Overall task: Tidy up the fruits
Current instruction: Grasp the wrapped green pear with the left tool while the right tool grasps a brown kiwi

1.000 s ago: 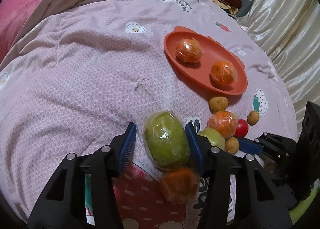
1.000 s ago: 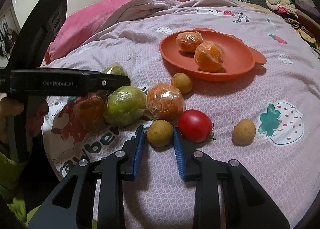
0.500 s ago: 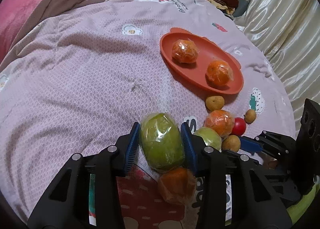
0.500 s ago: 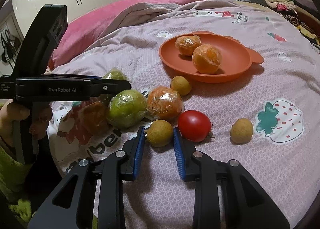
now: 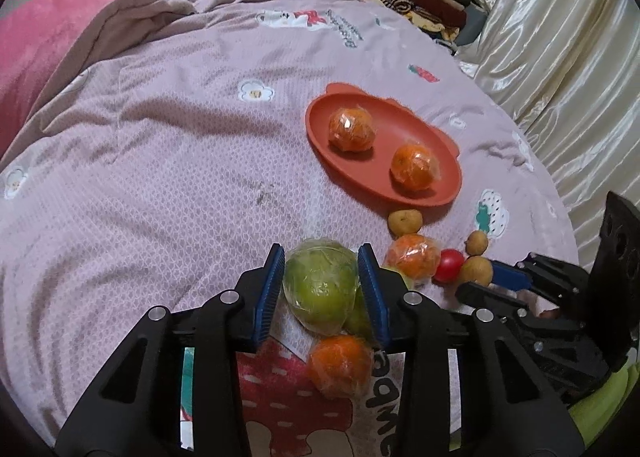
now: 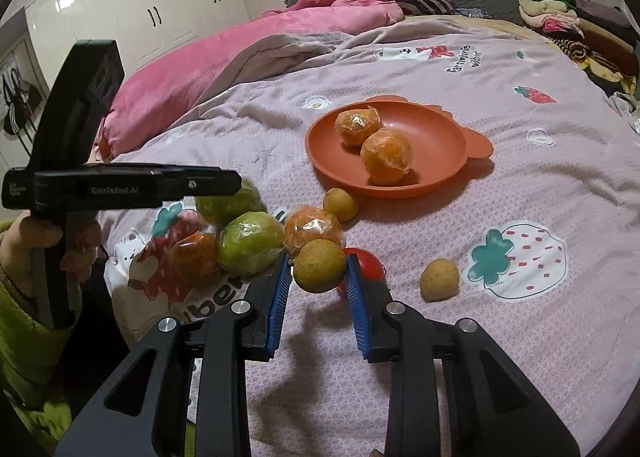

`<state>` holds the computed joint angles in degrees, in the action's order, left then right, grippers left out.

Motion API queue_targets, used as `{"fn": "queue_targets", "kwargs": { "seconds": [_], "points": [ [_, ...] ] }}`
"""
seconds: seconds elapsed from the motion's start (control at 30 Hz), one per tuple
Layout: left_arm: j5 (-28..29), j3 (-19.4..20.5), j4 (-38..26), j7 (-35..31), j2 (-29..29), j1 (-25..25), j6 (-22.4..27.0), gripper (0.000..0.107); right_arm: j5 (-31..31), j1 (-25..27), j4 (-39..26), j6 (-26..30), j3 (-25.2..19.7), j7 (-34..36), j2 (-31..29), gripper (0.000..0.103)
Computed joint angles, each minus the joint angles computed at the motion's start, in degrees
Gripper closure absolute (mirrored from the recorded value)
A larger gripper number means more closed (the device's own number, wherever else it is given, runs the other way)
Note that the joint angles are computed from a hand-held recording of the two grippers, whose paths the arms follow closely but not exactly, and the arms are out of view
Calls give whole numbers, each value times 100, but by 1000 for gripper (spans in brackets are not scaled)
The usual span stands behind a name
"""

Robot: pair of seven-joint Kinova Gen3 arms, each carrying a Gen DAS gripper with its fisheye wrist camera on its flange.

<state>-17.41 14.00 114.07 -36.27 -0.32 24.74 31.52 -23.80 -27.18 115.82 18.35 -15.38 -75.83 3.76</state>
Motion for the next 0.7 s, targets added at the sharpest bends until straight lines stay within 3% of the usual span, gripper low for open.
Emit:
{"fn": "queue_targets", "kwargs": {
  "seconds": [0.13,0.23,0.33,0.47,0.7],
  "points": [
    [29,-9,7,-30,23,8,11,76,-39,13,-6,21,-9,39,15,76],
    [191,-43,-1,-181,93,-12,43,67,-52,17,-4,15,-9,51,12,76],
    [416,-98,30,-397,176,-32,-19,67,-66,21,10,-4,-4,58,-7,76],
    [767,-159,119,-800,154,-94,-238,76,-51,19,8,-15,14,36,-9,76],
    [442,-108,47,-456,31,-40,-148,76,-160,87,-39,-40,14,185,-18,76]
  ]
}}
